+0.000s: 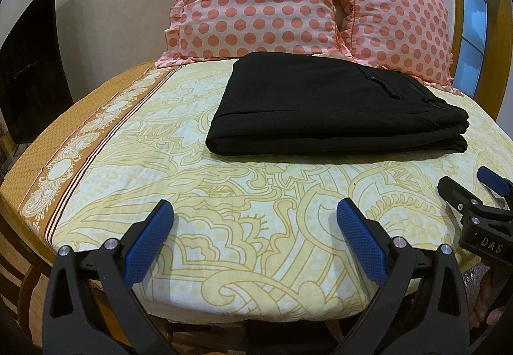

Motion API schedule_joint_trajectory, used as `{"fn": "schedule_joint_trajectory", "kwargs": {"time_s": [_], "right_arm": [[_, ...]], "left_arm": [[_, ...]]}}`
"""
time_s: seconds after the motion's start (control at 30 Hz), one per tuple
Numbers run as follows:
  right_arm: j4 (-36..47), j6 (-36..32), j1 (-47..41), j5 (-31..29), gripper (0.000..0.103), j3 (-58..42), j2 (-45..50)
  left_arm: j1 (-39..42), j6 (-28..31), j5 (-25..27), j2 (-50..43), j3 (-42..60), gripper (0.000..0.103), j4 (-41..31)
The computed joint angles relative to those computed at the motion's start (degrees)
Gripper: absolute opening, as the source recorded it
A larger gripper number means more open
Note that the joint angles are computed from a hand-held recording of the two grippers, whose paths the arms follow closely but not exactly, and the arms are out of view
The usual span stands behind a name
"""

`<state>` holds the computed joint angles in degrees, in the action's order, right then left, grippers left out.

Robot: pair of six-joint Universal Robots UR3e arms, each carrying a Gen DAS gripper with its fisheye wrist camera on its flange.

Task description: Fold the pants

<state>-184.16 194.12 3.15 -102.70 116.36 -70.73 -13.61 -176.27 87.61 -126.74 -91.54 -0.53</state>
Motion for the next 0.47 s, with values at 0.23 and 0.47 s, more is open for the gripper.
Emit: {"fn": "schedule_joint_trajectory", "kwargs": {"time_s": [0.23, 0.47], "right_arm": [[-0.15, 0.05, 0.07, -0.10, 0.102, -0.03, 0.12], [-0.17, 0.15, 0.16, -0.21, 0.102, -0.14, 0.26]], "left_arm": [[0.33, 0.38, -0.51, -0.26, 0.13, 0.101, 0.45], [0.20, 0.30, -0.37, -0.44, 0.25, 0.101, 0.80]]}}
